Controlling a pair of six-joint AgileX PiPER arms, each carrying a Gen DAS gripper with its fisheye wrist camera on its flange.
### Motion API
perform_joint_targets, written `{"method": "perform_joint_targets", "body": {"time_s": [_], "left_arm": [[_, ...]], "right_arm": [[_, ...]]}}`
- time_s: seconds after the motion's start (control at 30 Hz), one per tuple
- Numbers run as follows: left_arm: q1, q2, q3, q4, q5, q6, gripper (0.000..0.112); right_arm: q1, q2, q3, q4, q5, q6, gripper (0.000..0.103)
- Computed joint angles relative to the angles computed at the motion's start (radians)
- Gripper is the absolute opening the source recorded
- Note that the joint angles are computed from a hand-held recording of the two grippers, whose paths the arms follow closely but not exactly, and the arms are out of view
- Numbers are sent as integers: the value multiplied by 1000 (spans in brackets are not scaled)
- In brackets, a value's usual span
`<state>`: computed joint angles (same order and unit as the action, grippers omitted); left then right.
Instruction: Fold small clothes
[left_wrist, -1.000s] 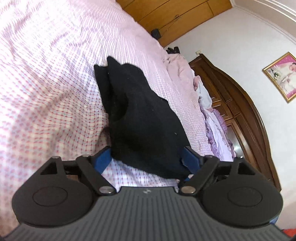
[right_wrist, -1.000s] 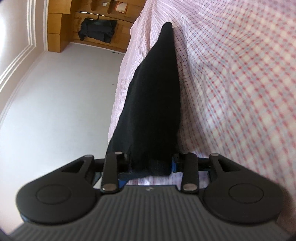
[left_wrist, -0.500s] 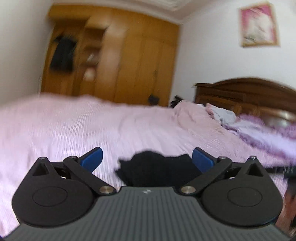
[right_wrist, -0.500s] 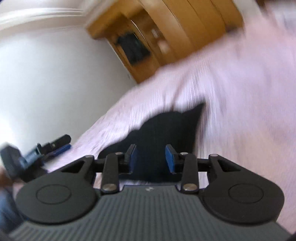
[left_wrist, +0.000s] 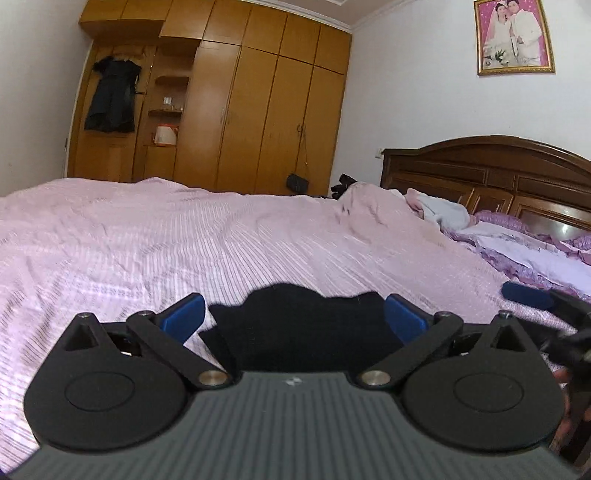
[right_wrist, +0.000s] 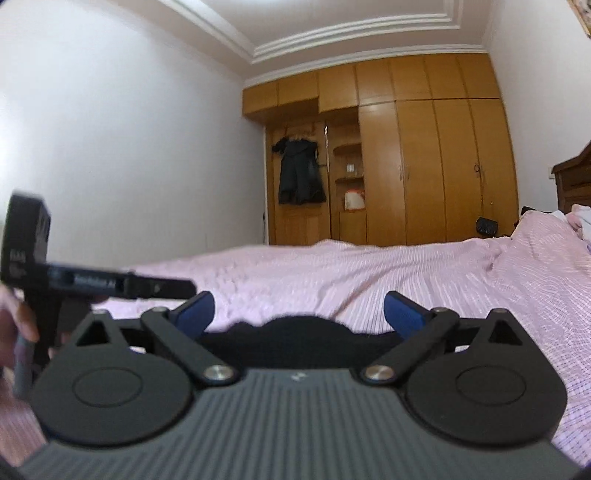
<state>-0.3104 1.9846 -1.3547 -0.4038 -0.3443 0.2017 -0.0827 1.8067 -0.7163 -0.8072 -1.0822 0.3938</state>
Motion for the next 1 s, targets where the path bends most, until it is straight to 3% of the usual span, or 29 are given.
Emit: {"method": "perform_joint_targets", "body": {"time_s": [0.07, 0.2, 0.37, 1.0], "left_arm": [[-6, 37, 0, 9, -35, -1, 103], [-44, 116, -18, -140, -106, 199, 103], [-49, 149, -26, -104, -126, 201, 103], [-38, 170, -45, -66, -118, 161, 103]], "right_arm": [[30, 39, -22, 32, 43, -29, 100], [60, 69, -33, 68, 110, -26, 100], [53, 82, -13, 76, 57, -38, 101], [66, 91, -22, 87, 62, -59, 101]]}}
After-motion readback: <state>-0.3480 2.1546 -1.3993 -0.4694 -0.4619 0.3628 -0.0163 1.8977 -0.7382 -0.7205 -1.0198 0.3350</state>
